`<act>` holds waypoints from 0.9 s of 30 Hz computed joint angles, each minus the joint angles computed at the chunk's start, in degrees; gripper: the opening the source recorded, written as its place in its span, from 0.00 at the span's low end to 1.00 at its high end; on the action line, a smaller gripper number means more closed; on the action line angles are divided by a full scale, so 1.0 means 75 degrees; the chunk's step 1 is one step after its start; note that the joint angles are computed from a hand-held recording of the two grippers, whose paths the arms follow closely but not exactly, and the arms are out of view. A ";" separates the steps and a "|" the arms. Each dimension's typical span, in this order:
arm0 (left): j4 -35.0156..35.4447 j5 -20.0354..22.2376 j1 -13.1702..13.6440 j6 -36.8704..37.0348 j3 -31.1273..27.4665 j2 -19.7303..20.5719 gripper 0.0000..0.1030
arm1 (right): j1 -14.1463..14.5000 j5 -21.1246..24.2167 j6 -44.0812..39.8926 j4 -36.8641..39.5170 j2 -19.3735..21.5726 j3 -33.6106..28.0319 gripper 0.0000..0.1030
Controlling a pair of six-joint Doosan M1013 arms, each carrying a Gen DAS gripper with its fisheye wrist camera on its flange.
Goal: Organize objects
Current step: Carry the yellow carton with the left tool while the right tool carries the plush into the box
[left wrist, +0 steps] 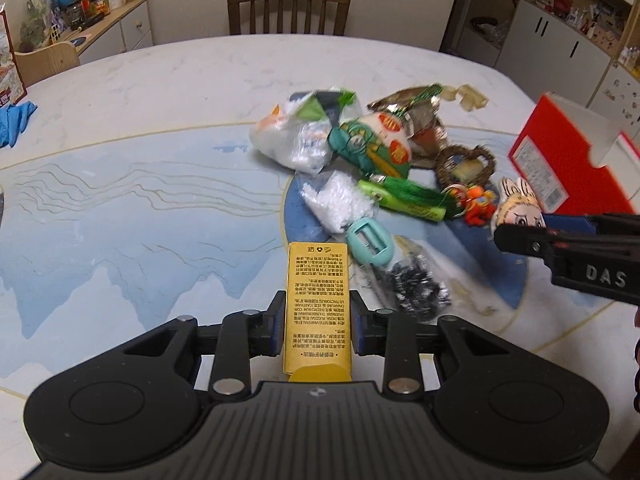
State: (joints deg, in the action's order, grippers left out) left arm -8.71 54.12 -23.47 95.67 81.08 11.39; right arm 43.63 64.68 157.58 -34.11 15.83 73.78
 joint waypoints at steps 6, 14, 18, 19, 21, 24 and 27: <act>-0.0656 0.0072 0.0069 0.0659 -0.0192 -0.0182 0.29 | 0.0271 0.0228 0.0410 -0.0325 -0.0271 -0.0029 0.43; -0.1219 0.0061 -0.0151 0.1433 -0.0555 -0.0301 0.29 | 0.0480 0.0656 0.0624 -0.0945 -0.0776 0.0073 0.43; -0.1178 0.0080 -0.0453 0.1400 -0.0818 -0.0205 0.29 | 0.0466 0.0795 0.0687 -0.1314 -0.1117 0.0334 0.43; -0.1152 0.0088 -0.0547 0.1366 -0.0887 -0.0163 0.29 | 0.0456 0.0815 0.0716 -0.1384 -0.1208 0.0433 0.43; -0.1063 0.0111 -0.0755 0.1237 -0.1042 -0.0051 0.29 | 0.0393 0.0869 0.0714 -0.1444 -0.1407 0.0638 0.43; -0.0923 0.0181 -0.1091 0.0987 -0.1315 0.0167 0.29 | 0.0256 0.0960 0.0671 -0.1382 -0.1716 0.0957 0.43; -0.0733 0.0202 -0.1423 0.0722 -0.1584 0.0390 0.29 | 0.0091 0.0985 0.0527 -0.1291 -0.2018 0.1286 0.43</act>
